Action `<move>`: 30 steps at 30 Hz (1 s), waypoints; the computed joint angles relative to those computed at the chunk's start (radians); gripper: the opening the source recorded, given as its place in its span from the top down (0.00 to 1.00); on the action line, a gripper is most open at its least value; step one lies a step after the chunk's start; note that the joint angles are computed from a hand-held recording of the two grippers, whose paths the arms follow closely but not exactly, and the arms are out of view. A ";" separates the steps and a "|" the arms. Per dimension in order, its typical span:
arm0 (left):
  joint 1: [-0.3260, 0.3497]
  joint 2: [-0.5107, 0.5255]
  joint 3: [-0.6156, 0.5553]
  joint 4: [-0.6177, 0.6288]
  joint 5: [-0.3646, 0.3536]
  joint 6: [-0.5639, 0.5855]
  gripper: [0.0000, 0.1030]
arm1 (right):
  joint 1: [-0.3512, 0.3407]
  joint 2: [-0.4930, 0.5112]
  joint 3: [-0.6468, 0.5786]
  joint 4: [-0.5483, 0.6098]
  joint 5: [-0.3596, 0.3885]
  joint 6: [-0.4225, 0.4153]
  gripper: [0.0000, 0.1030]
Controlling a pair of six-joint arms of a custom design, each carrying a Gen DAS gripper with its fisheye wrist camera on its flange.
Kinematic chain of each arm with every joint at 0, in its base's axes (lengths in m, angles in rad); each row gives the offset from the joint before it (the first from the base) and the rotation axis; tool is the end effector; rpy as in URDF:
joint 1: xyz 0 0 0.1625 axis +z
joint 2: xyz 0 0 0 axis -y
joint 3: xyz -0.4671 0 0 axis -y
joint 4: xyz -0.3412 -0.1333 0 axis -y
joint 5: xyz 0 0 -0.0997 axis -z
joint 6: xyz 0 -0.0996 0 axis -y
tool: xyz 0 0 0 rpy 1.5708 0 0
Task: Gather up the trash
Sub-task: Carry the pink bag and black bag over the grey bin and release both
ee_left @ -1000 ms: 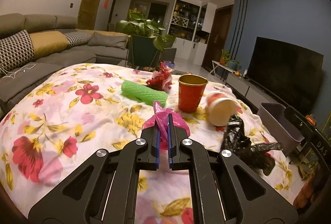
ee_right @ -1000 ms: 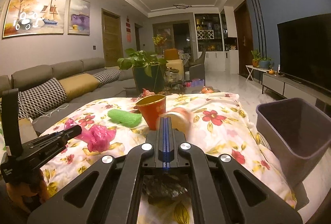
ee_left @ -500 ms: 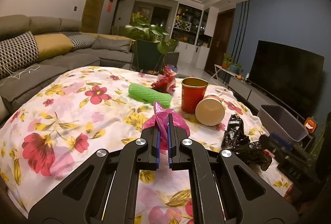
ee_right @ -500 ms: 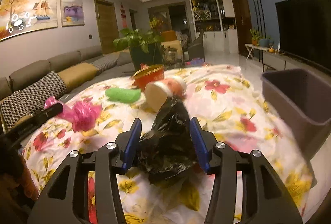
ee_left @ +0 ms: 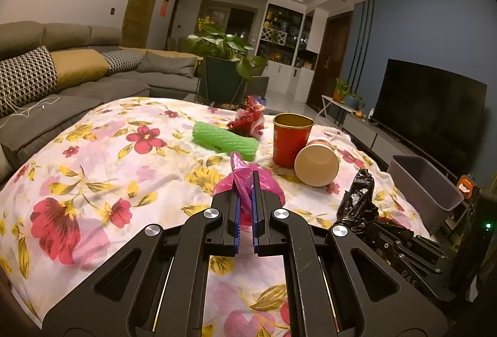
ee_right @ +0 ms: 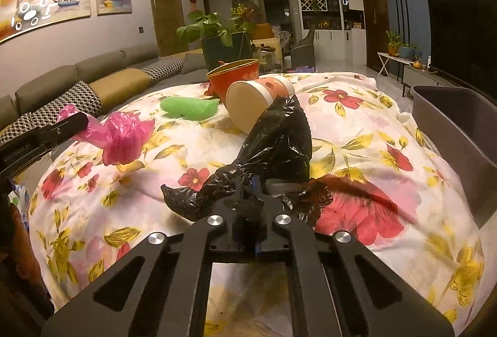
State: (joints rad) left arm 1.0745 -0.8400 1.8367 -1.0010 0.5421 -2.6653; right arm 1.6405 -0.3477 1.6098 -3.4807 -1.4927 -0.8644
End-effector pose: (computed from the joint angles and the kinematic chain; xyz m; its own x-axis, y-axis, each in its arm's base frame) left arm -0.0691 -0.5868 0.1243 -0.7666 -0.4528 -0.4552 0.3932 0.2294 -0.8904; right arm 0.1882 -0.6707 -0.0224 -0.6012 -0.6807 0.4187 -0.7901 0.4278 -0.4390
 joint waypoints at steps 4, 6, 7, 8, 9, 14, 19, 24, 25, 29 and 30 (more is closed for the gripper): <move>-0.009 0.002 0.005 -0.020 0.000 0.019 0.95 | -0.006 -0.017 0.022 -0.021 0.027 0.008 0.97; -0.014 0.003 0.007 -0.032 0.003 0.032 0.95 | -0.008 -0.030 0.036 -0.039 0.046 0.013 0.97; -0.016 0.004 0.007 -0.036 0.004 0.038 0.95 | -0.010 -0.037 0.044 -0.048 0.058 0.015 0.97; -0.017 0.004 0.007 -0.037 0.006 0.042 0.95 | -0.011 -0.045 0.051 -0.056 0.068 0.017 0.97; -0.021 0.006 0.004 -0.039 0.006 0.049 0.95 | -0.009 -0.051 0.055 -0.062 0.073 0.020 0.97; -0.033 0.015 -0.013 -0.033 0.017 0.069 0.95 | -0.012 -0.084 0.075 -0.098 0.108 0.032 0.97; -0.048 0.034 -0.046 -0.018 0.040 0.103 0.95 | -0.020 -0.111 0.078 -0.122 0.126 0.035 0.97; -0.057 0.067 -0.112 0.041 0.067 0.118 0.95 | -0.031 -0.134 0.075 -0.148 0.135 0.034 0.97; -0.058 0.072 -0.124 0.054 0.074 0.118 0.95 | -0.033 -0.139 0.077 -0.155 0.137 0.033 0.97; -0.064 0.109 -0.202 0.130 0.107 0.116 0.95 | -0.045 -0.158 0.067 -0.172 0.139 0.034 0.97; -0.065 0.116 -0.218 0.147 0.115 0.113 0.95 | -0.048 -0.161 0.064 -0.177 0.138 0.034 0.97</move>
